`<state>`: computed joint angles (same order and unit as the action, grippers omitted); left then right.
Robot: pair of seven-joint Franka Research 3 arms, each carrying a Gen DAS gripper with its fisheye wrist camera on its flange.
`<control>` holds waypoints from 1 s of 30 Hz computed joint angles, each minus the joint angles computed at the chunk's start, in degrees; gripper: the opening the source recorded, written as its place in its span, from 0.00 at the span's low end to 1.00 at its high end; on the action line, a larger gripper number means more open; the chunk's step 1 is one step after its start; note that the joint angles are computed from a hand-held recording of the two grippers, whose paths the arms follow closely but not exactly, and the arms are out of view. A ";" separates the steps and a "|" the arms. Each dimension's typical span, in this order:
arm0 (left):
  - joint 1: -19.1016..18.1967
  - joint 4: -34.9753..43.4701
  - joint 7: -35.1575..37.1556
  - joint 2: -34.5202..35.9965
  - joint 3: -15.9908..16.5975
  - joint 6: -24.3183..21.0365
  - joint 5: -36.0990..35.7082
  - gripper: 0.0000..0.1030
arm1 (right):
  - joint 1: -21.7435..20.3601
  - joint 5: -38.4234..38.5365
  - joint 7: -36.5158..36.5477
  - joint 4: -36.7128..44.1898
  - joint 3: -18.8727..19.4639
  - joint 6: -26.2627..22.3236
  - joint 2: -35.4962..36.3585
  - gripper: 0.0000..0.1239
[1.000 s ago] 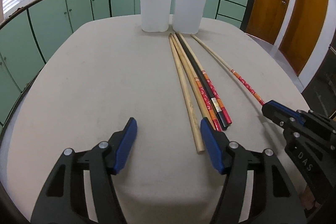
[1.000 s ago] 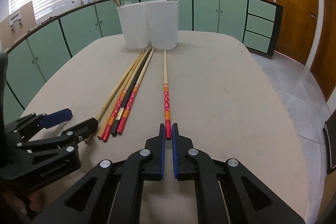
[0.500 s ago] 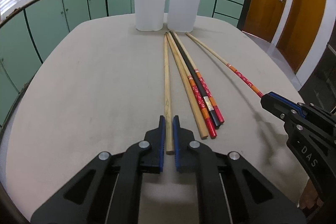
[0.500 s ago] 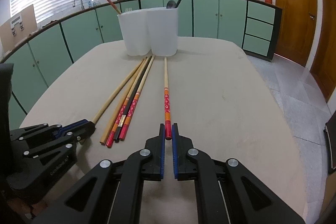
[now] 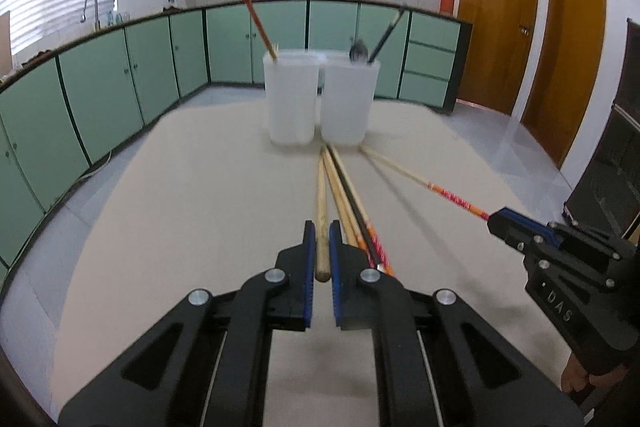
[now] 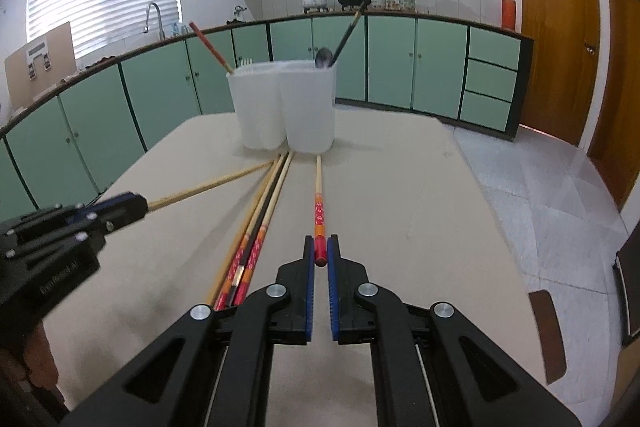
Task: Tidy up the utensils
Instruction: 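Lift both chopsticks and carry them toward the white holder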
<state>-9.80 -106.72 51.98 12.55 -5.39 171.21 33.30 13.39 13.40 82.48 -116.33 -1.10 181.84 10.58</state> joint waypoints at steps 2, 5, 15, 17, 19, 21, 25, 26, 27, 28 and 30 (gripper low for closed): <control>-0.23 0.25 -0.76 -0.41 0.54 0.90 0.87 0.06 | -1.31 1.14 -1.26 0.35 1.46 -0.03 -0.40 0.05; -0.35 1.01 -1.96 -0.96 1.20 2.52 2.25 0.06 | -3.30 3.46 -3.80 1.34 3.63 -0.55 -1.03 0.05; 3.75 6.39 7.70 -0.10 -2.98 4.32 -6.65 0.06 | -8.22 16.09 -17.59 10.06 8.68 -5.68 -1.06 0.05; 4.36 7.66 10.40 0.51 -3.94 4.01 -9.32 0.06 | -7.82 17.39 -18.56 12.78 7.88 -8.26 -0.48 0.05; 4.95 9.08 13.09 1.19 -5.02 3.70 -12.08 0.06 | -7.42 18.07 -18.67 15.31 6.97 -10.78 0.21 0.05; 4.94 10.04 14.76 1.65 -5.30 3.57 -13.76 0.06 | -8.04 20.57 -20.68 18.57 7.22 -13.60 1.29 0.05; 5.37 11.89 17.97 2.31 -6.35 2.79 -17.37 0.06 | -7.97 21.07 -20.92 24.82 6.20 -18.45 3.87 0.05; 5.51 12.10 18.73 2.36 -6.57 2.80 -18.18 0.06 | -8.15 21.56 -21.43 25.61 6.27 -19.15 4.17 0.05; 5.61 12.48 19.43 2.50 -6.75 2.78 -18.90 0.06 | -8.29 21.83 -21.84 26.78 6.29 -20.09 4.63 0.05; 5.59 12.82 19.96 2.61 -6.83 2.77 -19.47 0.06 | -8.38 22.17 -22.30 27.21 6.32 -20.45 4.77 0.05; 5.87 13.59 21.26 2.90 -7.25 2.81 -20.79 0.06 | -8.47 22.68 -23.30 28.80 6.48 -21.48 5.35 0.05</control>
